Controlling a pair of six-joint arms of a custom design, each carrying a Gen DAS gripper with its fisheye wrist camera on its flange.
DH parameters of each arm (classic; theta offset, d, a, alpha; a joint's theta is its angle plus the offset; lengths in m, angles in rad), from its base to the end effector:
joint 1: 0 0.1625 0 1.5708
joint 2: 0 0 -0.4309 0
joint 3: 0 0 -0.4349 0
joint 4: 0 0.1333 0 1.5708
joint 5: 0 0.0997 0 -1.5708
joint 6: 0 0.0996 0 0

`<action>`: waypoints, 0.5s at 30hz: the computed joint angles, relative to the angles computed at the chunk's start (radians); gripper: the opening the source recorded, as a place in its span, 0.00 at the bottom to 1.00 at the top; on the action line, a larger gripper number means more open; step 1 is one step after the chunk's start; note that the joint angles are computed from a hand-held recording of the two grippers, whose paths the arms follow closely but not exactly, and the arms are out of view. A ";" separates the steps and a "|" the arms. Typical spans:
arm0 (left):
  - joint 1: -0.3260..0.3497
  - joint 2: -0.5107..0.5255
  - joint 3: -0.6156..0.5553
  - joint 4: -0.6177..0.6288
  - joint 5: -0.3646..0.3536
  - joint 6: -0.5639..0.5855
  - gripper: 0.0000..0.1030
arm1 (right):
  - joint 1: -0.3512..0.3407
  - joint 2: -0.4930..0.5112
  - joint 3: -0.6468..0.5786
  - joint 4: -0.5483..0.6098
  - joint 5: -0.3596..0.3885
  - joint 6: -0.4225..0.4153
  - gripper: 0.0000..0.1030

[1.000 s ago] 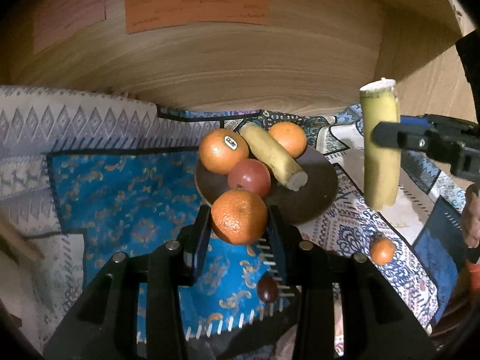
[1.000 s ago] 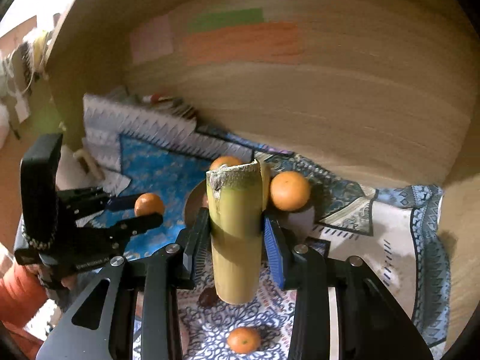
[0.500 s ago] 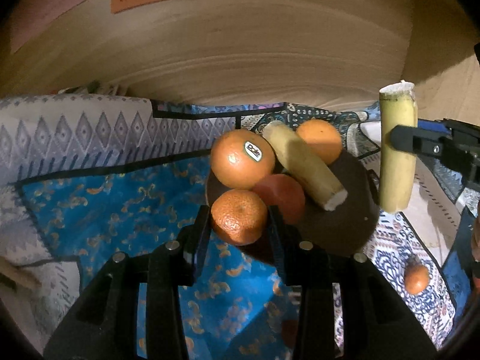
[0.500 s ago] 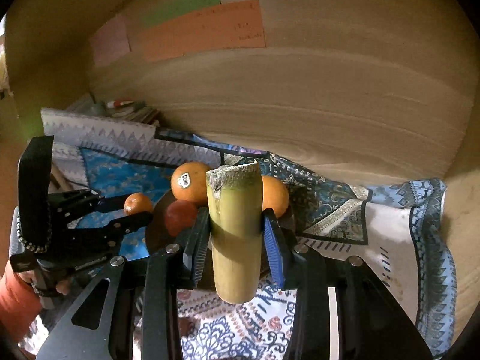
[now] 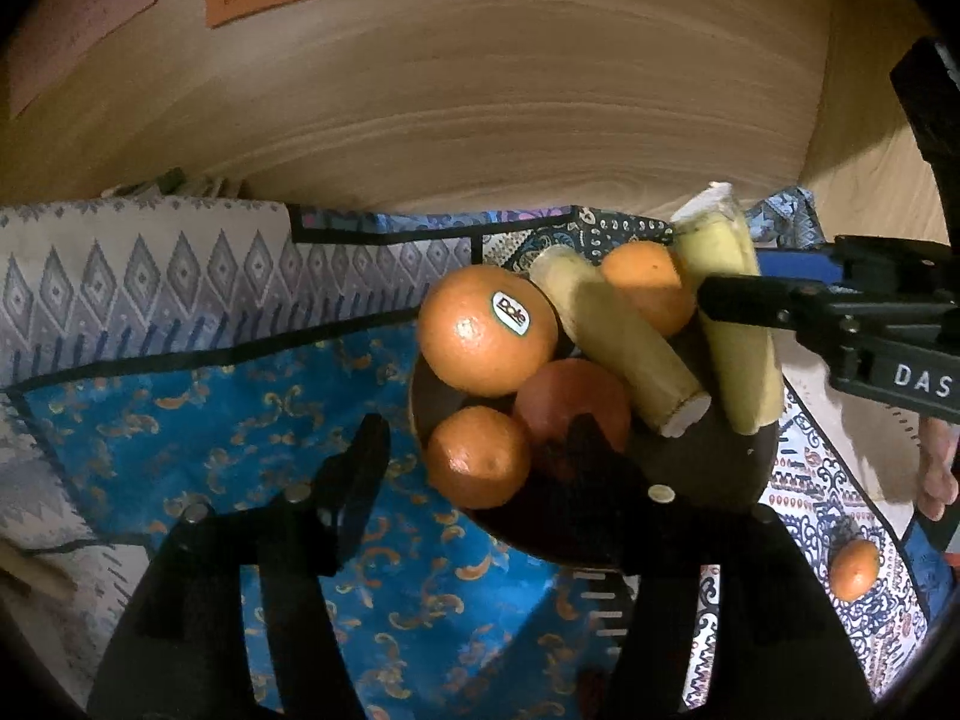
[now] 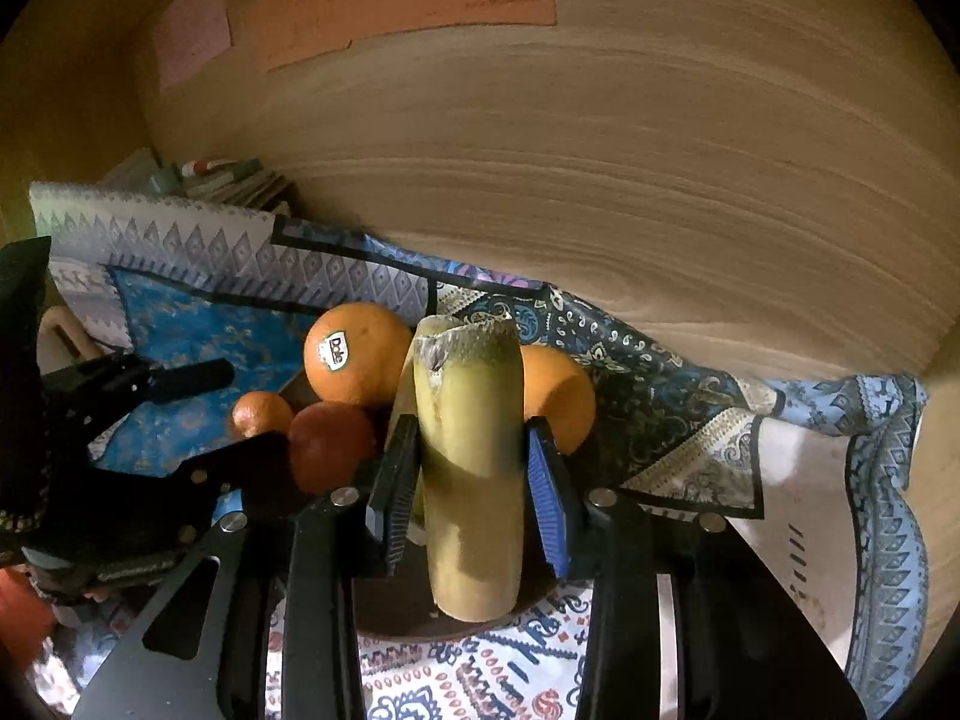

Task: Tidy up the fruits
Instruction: 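Lower the cylinder and tangerine onto the dark plate and open both tools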

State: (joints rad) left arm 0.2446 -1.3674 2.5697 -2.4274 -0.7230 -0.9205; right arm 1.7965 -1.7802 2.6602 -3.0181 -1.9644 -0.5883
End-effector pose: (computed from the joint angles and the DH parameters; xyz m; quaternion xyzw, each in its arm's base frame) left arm -0.2554 -0.2781 0.0830 0.2502 0.8652 -0.2975 0.3166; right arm 0.1645 -0.2916 0.2248 0.3224 -0.8863 0.2361 0.2341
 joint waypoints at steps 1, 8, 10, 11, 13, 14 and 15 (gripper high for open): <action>0.000 0.000 0.000 0.001 0.000 -0.001 0.60 | 0.000 0.005 -0.001 -0.002 -0.001 -0.001 0.32; -0.035 -0.027 0.006 0.041 -0.010 -0.026 0.62 | 0.017 0.012 0.003 0.017 -0.025 0.008 0.39; -0.051 -0.039 0.005 0.075 -0.007 -0.056 0.66 | 0.030 0.009 0.016 -0.009 -0.039 0.002 0.46; -0.059 -0.047 0.007 0.084 -0.008 -0.067 0.66 | 0.036 -0.006 0.024 -0.010 -0.042 0.001 0.47; -0.079 -0.067 0.010 0.115 -0.015 -0.092 0.66 | 0.044 -0.052 0.033 0.027 -0.034 0.011 0.47; -0.088 -0.075 0.011 0.131 -0.017 -0.104 0.66 | 0.047 -0.076 0.036 0.051 -0.026 0.019 0.47; -0.108 -0.092 0.014 0.165 -0.020 -0.129 0.66 | 0.053 -0.116 0.042 0.087 -0.018 0.028 0.47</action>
